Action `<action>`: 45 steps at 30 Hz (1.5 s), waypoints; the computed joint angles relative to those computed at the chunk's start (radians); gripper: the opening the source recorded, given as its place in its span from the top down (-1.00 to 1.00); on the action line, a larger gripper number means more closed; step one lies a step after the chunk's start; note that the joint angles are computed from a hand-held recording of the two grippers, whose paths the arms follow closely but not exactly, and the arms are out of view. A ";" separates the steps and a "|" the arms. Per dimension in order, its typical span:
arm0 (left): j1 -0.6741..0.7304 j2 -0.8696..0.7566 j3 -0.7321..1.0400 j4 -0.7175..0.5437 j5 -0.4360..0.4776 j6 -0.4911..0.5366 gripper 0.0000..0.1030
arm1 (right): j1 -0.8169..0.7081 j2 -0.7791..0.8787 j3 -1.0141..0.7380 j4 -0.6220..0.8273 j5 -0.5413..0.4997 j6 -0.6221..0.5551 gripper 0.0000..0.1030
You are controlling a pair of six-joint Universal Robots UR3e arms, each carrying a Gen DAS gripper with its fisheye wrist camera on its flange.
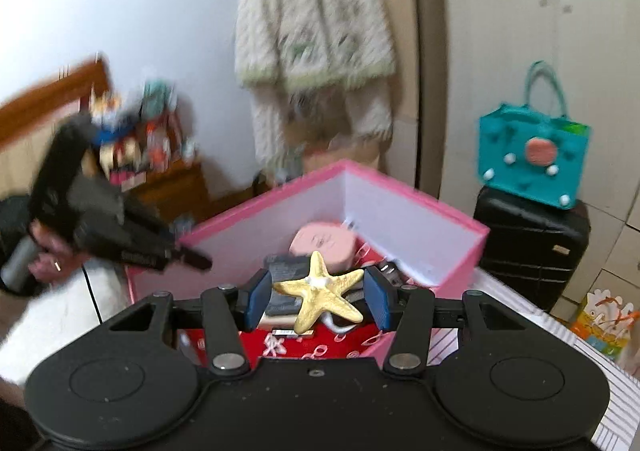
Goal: Organize rigid objects
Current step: 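Carry the yellow starfish into the box and release it, then grasp the silver keys on the table with the right gripper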
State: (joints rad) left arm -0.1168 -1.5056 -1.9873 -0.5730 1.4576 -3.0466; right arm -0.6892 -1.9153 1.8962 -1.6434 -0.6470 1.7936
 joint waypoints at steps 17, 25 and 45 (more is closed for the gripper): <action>0.048 0.026 -0.048 0.032 -0.070 0.016 0.84 | 0.414 0.263 -0.015 -0.565 -0.445 0.321 -0.11; 0.048 0.030 -0.058 0.042 -0.067 0.005 0.84 | 0.097 0.098 0.092 -0.466 -0.061 0.223 -0.38; -0.015 0.003 -0.016 0.027 0.020 -0.059 0.84 | -0.347 0.261 0.162 -0.332 -0.060 0.112 -0.14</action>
State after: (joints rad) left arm -0.1319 -1.5024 -2.0038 -0.5463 1.4773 -3.1057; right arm -1.0364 -1.6542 2.0587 -1.9758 -0.7069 1.9059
